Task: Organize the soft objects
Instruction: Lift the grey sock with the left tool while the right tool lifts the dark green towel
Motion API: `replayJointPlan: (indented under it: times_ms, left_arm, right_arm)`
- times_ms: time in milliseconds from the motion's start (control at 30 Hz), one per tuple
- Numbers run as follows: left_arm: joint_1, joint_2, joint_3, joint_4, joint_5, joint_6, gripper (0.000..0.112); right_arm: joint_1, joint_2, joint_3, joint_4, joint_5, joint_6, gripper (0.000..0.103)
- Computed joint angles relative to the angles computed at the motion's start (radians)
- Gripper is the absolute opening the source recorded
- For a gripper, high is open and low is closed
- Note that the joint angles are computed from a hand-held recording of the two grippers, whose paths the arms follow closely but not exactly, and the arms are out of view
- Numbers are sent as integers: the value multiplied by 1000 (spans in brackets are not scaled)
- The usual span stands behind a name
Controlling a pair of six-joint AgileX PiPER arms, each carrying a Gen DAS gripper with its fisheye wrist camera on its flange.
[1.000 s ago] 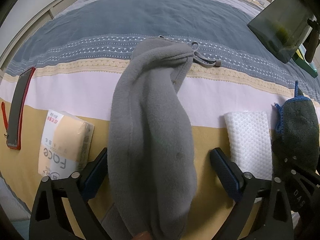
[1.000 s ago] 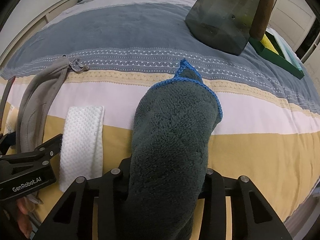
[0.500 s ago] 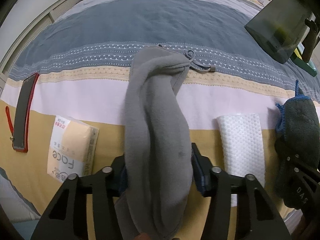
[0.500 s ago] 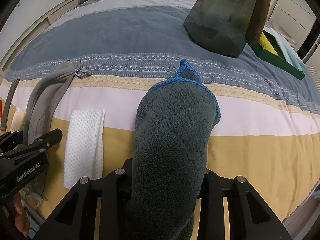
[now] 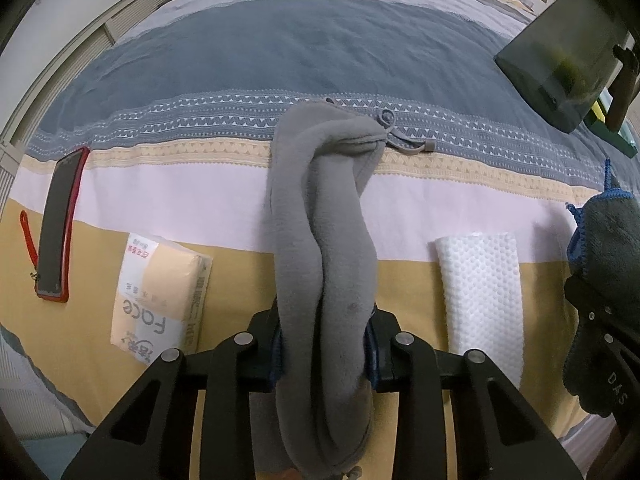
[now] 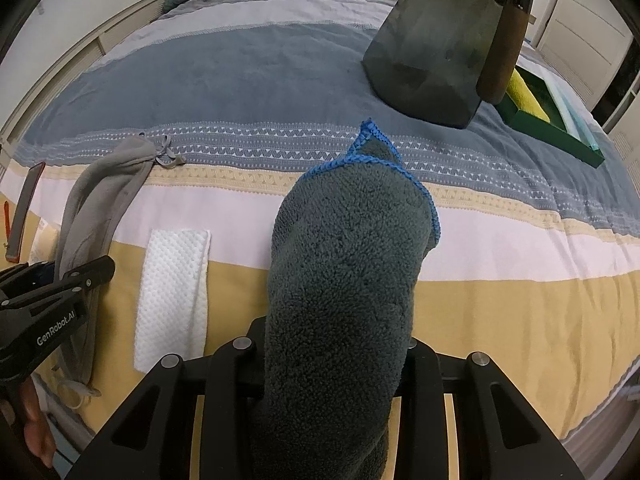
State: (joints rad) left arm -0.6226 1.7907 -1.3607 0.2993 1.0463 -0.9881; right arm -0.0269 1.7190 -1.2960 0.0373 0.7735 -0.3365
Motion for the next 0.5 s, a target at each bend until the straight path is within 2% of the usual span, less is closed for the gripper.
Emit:
replayJointPlan:
  times_ms: [500]
  left_arm:
    - [-14, -38, -50, 4, 73, 12, 27]
  right_arm:
    - [-10, -36, -60, 30, 79, -29, 31]
